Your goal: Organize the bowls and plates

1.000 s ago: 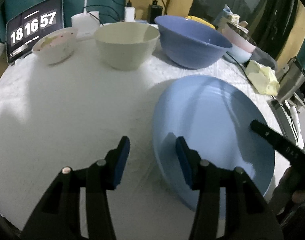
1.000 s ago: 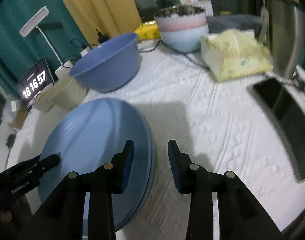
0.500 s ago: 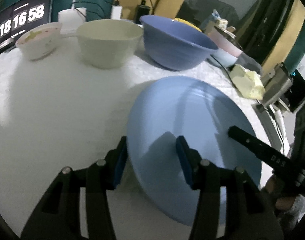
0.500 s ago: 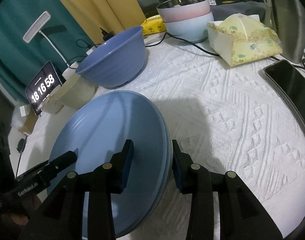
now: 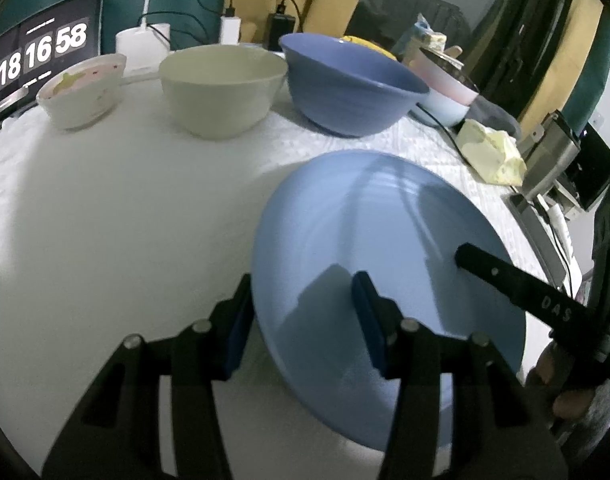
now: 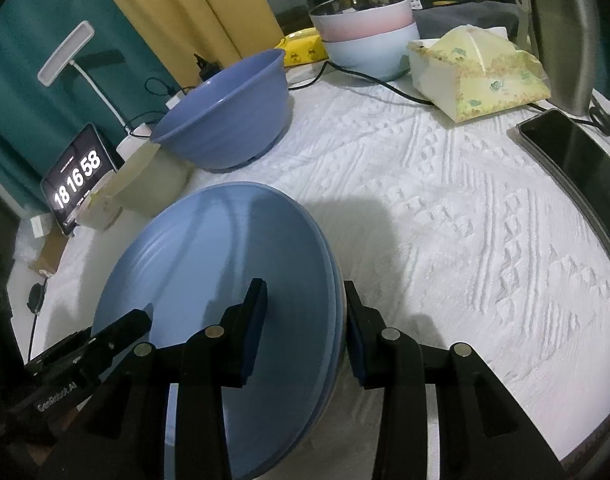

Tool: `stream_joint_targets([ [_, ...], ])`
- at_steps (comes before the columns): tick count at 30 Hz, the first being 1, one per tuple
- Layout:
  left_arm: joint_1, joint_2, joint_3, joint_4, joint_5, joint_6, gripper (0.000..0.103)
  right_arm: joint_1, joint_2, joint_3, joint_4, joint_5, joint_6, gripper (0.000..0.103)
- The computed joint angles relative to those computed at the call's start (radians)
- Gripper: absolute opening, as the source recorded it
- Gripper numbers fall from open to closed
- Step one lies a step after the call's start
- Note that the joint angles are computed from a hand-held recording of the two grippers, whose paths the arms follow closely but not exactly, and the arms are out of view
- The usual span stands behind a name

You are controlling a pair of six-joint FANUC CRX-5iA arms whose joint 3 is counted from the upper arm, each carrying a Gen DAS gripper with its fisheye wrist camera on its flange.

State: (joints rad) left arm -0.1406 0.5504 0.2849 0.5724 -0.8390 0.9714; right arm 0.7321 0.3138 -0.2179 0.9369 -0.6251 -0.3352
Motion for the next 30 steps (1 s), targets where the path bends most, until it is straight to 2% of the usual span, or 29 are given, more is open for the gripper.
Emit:
stream_joint_targets([
  [15, 0.073, -0.034, -0.050, 0.074, 0.022, -0.080, 0.050, 0.045, 0.080, 0.151, -0.033, -0.075, 0.094, 0.039],
  [30, 0.157, -0.015, -0.046, 0.129, 0.013, -0.091, 0.050, 0.075, 0.254, 0.453, -0.163, -0.172, 0.335, 0.039],
])
